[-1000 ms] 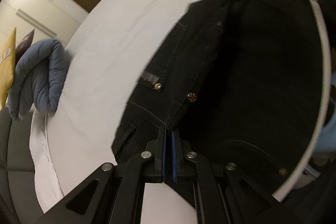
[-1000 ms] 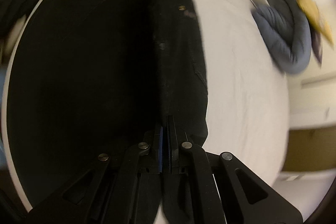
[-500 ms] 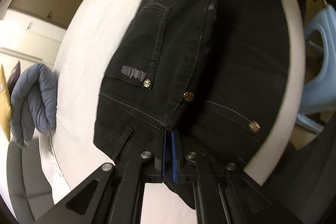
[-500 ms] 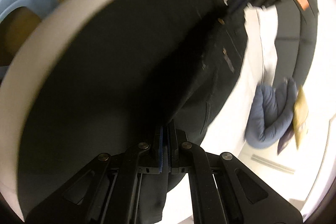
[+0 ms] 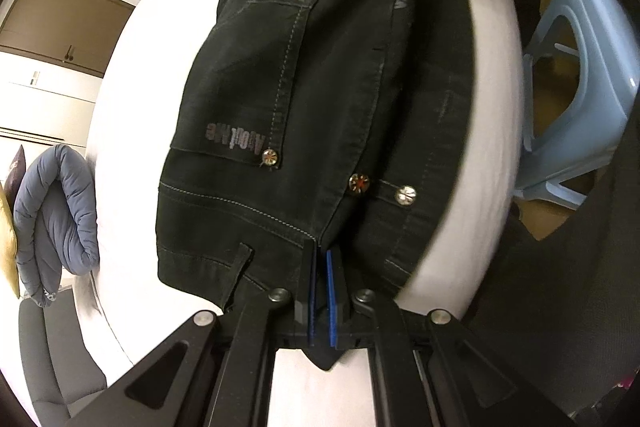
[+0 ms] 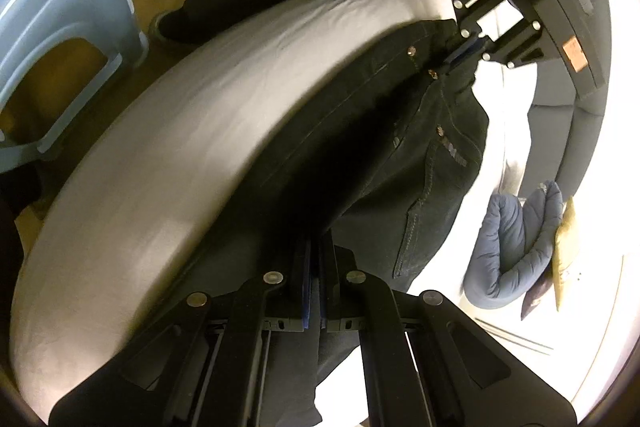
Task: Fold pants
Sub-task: 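Lift the jeans off the bed by the waistband with both tools, then lower the jeans flat onto the bed with both tools, legs stacked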
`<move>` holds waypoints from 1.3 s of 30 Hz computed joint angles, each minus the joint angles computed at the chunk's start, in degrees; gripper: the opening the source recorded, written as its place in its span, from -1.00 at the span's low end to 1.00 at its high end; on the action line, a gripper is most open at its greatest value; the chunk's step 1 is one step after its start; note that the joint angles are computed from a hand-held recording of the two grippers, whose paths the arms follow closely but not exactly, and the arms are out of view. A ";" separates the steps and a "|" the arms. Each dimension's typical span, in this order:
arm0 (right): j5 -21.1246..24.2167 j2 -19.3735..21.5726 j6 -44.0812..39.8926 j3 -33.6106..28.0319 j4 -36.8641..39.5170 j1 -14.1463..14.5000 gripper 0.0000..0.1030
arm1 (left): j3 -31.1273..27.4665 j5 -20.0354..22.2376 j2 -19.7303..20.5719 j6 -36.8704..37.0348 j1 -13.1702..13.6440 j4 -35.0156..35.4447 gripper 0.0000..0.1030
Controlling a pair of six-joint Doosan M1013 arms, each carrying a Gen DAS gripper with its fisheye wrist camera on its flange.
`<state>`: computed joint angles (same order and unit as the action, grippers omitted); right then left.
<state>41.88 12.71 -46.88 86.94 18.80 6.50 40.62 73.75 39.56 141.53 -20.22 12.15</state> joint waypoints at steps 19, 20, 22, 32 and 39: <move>-0.01 -0.10 12.03 1.41 -3.75 0.24 -0.95 | 5.62 -3.81 -1.82 -3.85 -0.70 1.42 -0.81; -0.72 0.21 12.95 1.40 -3.49 0.38 -0.95 | 6.93 -4.47 -2.58 -5.08 -1.14 2.29 -0.74; -1.55 -0.67 13.51 2.68 -2.44 -0.19 -0.94 | 7.14 -4.38 -3.00 -7.92 -1.31 4.91 -0.03; -5.36 -0.29 34.18 2.99 -1.86 0.67 -0.79 | -2.12 -1.30 -1.51 -24.58 -0.55 -1.33 0.38; 11.18 1.99 68.58 -4.78 3.40 -1.52 -0.20 | -17.58 -0.87 9.02 -43.05 -1.70 -7.13 0.34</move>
<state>53.06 14.70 21.70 82.16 22.20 4.98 23.04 72.88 48.58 98.47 -21.93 5.02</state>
